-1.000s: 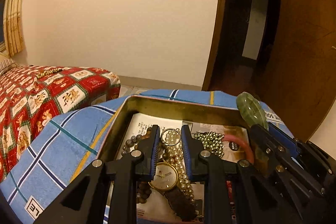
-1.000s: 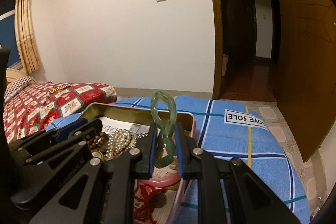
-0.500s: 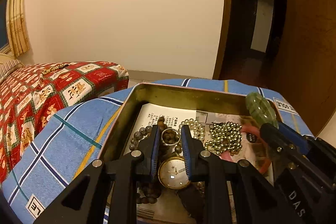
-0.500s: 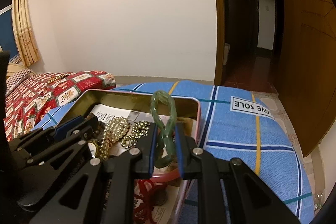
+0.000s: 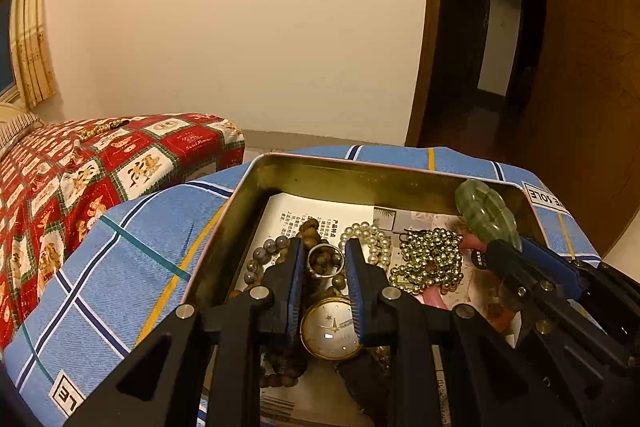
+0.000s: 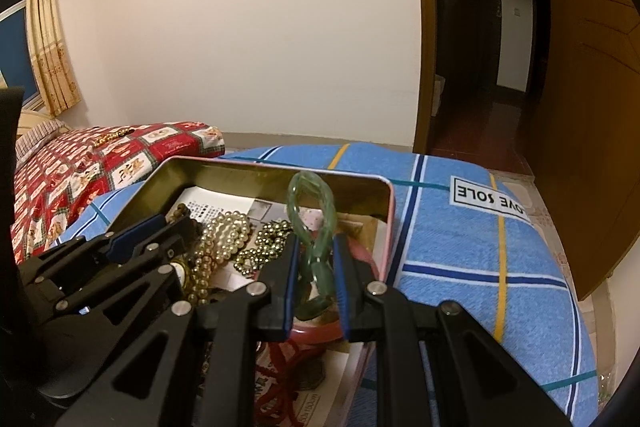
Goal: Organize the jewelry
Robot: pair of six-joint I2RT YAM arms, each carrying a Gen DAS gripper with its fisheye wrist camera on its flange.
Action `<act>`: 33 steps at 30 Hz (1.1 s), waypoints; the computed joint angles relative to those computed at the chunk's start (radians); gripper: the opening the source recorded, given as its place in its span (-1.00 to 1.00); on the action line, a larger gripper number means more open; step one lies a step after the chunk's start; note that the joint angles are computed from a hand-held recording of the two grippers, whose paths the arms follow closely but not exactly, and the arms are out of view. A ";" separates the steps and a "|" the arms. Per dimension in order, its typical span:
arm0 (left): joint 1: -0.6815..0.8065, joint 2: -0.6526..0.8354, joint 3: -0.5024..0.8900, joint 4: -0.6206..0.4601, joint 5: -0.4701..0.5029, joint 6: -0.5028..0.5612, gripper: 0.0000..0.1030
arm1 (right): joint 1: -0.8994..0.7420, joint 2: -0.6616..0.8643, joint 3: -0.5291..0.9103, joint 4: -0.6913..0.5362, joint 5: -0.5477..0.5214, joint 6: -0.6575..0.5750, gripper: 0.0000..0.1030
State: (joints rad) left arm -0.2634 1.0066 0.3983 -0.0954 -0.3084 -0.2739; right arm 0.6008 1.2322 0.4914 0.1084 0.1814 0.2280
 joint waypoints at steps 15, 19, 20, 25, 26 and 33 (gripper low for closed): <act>0.004 0.008 0.001 0.001 0.006 0.008 -0.59 | -0.036 -0.015 -0.018 0.023 -0.095 -0.006 -0.55; -0.001 0.018 0.006 -0.004 0.000 0.006 -0.49 | -0.071 -0.043 -0.046 0.052 -0.154 0.012 -0.36; 0.000 0.021 0.008 -0.005 0.003 0.005 -0.26 | -0.079 -0.052 -0.055 0.061 -0.171 0.020 -0.33; -0.010 -0.003 -0.001 -0.011 -0.024 -0.032 0.58 | -0.111 -0.142 -0.121 0.114 -0.181 0.067 0.00; -0.015 -0.020 -0.010 -0.006 -0.024 -0.031 0.58 | -0.119 -0.165 -0.137 0.131 -0.186 0.078 0.49; -0.070 -0.121 -0.048 -0.032 -0.102 -0.051 0.58 | -0.050 -0.290 -0.219 0.191 0.023 0.108 0.98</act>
